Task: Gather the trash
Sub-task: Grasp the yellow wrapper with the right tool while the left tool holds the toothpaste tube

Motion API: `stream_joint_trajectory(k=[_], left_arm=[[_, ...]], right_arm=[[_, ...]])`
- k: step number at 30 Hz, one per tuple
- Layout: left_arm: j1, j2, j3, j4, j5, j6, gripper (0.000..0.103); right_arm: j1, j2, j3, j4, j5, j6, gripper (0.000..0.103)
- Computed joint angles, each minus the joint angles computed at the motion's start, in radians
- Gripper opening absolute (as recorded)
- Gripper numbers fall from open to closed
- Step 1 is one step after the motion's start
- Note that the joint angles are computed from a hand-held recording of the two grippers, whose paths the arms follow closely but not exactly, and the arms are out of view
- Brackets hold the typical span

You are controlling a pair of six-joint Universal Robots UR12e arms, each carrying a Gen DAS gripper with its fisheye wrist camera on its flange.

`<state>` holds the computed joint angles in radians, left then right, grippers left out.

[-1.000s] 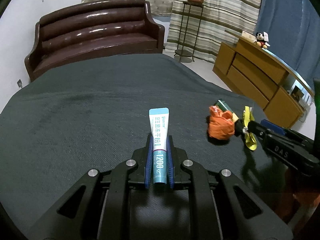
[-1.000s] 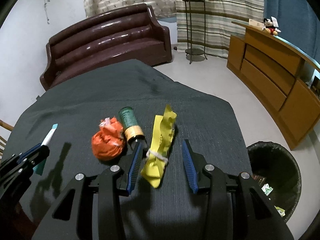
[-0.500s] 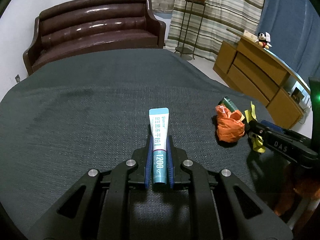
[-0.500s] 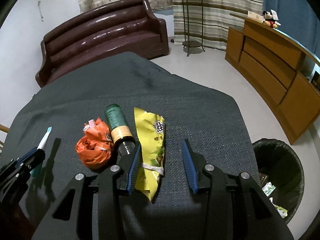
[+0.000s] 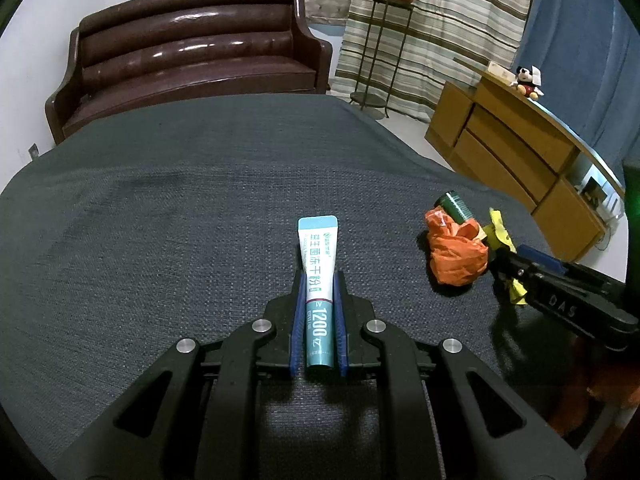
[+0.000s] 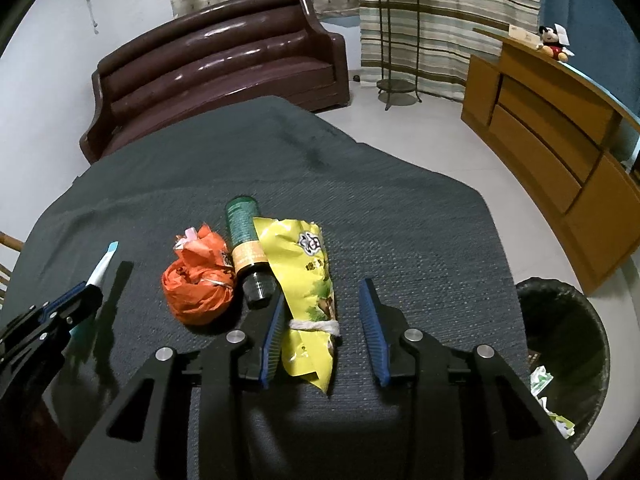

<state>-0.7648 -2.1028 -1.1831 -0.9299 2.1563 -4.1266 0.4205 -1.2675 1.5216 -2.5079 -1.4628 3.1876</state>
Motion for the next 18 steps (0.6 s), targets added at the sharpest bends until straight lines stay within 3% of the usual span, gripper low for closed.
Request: stream_joint_trajectory(k=[18], left_arm=[[-0.001, 0.005, -0.004, -0.001, 0.008, -0.01, 0.013]], right_arm=[[0.004, -0.014, 0.025, -0.018, -0.017, -0.021, 0.026]])
